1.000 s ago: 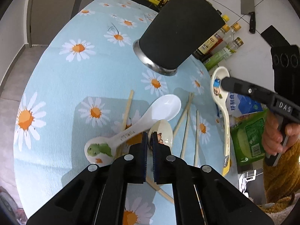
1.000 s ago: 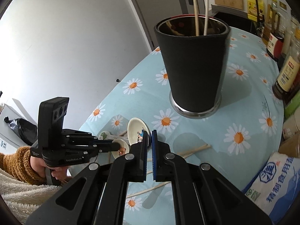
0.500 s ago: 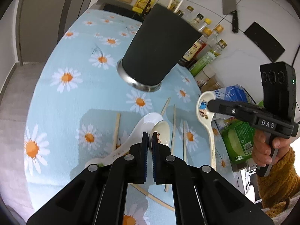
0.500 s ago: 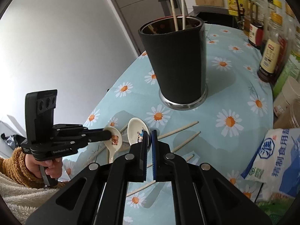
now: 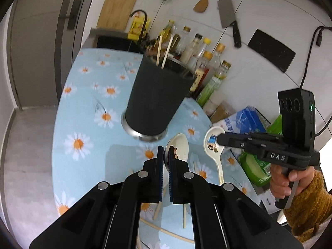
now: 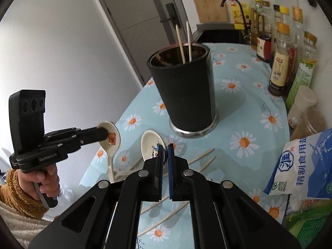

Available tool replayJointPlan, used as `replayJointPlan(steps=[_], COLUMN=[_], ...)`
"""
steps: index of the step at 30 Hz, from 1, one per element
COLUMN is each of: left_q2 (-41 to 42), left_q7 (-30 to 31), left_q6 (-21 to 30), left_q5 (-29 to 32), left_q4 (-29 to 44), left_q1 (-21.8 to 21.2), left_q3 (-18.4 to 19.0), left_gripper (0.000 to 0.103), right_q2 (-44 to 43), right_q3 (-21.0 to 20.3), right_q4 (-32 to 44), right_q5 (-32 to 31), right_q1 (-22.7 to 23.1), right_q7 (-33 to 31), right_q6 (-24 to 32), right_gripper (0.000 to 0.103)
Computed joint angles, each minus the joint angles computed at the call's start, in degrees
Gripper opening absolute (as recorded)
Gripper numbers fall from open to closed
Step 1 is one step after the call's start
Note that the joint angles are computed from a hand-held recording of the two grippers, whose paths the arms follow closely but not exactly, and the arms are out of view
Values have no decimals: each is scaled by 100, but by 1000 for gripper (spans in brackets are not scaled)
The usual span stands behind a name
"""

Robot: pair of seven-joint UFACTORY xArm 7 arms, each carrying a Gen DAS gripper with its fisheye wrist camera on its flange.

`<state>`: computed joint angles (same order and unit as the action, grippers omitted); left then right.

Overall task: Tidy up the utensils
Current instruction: 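Carry the white spoon upright with the right gripper over the black holder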

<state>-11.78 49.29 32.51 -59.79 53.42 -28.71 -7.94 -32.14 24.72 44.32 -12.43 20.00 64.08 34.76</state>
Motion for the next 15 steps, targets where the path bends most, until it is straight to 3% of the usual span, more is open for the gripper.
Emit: replayJointPlan(steps=[15], left_q2=[41], left_q7=[747], left_q6=[-821], left_q5=[-229], left_q4=[622], left_q1=[-166], left_q3=[-14], left_gripper=[3], right_q2=[-275], right_q3=[708], right_q4=[551], right_q5=[-1334], right_q1=[-1161], right_q7=[992], right_q6=[124], right_gripper=[5])
